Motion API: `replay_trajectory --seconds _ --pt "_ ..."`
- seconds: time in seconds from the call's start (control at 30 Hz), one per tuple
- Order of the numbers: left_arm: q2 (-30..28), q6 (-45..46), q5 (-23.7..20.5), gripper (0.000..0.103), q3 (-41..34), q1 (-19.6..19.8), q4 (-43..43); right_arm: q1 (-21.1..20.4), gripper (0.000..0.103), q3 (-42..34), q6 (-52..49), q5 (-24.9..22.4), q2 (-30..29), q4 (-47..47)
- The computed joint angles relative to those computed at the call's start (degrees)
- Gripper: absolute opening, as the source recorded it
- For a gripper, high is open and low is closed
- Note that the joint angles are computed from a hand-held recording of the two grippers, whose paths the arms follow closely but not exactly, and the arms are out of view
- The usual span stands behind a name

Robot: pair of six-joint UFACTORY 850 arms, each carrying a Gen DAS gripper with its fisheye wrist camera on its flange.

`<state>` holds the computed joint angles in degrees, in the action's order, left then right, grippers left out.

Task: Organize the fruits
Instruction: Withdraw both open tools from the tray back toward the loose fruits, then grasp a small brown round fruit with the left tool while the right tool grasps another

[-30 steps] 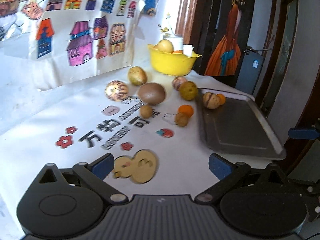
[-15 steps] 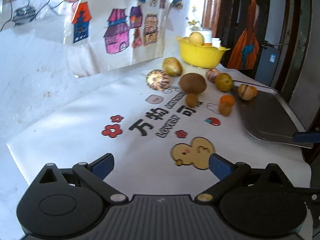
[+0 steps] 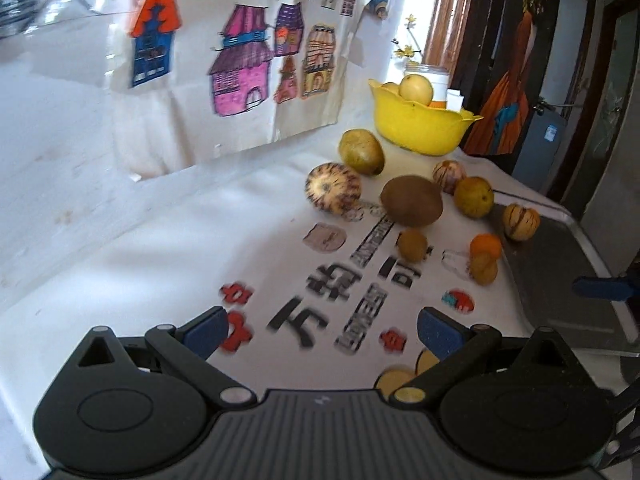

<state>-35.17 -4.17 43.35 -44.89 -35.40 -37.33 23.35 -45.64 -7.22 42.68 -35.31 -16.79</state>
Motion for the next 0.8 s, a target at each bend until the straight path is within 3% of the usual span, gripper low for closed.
replay_trajectory --seconds 0.33,0.7,0.8 --pt "-4.64 3.88 -3.33 0.103 -8.52 2.53 2.93 -2.04 0.098 -8.07 7.37 -3.53 -5.08 -6.55" --pt "-8.35 -0.43 -6.59 0.102 -14.57 4.89 10.09 -3.11 0.077 -12.33 10.63 -4.85 -7.94 -10.30" --pt "-8.99 -0.26 -6.45 0.097 -15.30 4.97 10.73 -3.35 0.069 -12.83 11.88 -4.91 -8.23 -11.69"
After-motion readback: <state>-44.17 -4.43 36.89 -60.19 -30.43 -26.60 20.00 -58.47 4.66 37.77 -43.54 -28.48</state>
